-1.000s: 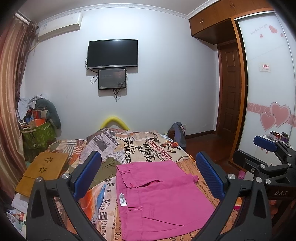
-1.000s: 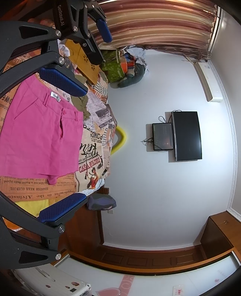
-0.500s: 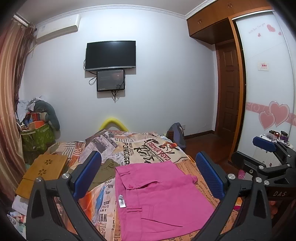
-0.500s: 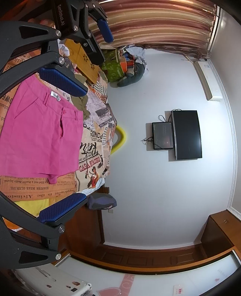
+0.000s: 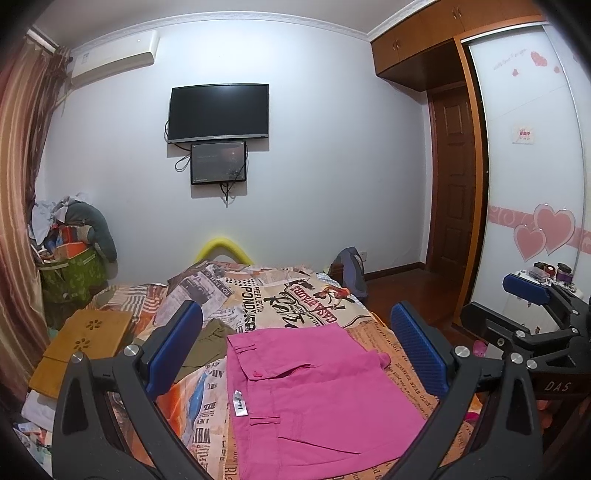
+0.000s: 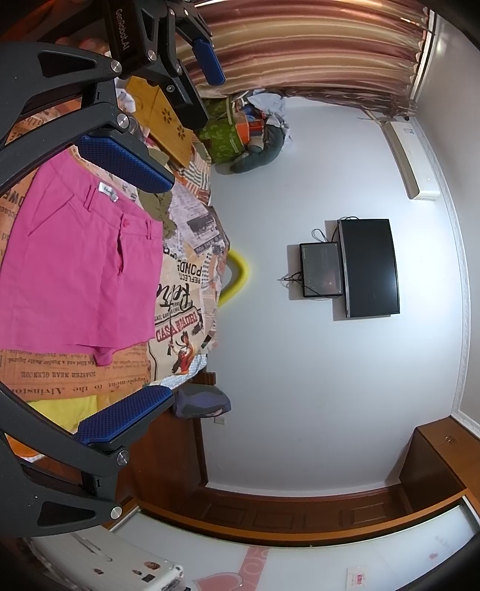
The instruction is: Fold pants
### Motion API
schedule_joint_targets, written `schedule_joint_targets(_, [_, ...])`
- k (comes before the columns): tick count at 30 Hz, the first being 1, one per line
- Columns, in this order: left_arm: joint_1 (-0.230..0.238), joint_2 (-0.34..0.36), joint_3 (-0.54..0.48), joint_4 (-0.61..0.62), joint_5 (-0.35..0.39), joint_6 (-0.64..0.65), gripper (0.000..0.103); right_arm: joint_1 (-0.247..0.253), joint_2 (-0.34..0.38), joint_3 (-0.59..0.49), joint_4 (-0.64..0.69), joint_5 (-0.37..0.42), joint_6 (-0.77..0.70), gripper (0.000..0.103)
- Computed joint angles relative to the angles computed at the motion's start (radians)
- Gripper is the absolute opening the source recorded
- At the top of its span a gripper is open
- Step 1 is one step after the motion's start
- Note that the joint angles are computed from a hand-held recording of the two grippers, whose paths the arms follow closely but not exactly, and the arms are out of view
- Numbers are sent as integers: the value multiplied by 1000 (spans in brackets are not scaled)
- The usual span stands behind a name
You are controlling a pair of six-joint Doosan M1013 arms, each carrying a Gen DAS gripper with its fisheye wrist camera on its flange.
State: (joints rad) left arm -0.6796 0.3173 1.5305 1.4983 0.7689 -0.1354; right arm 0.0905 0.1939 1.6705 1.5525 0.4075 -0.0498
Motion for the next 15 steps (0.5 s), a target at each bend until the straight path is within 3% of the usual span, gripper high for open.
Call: schedule_joint_targets(15, [-1,4,-2,12,1,-6,103,0,3,-3,-16,-4,19,103])
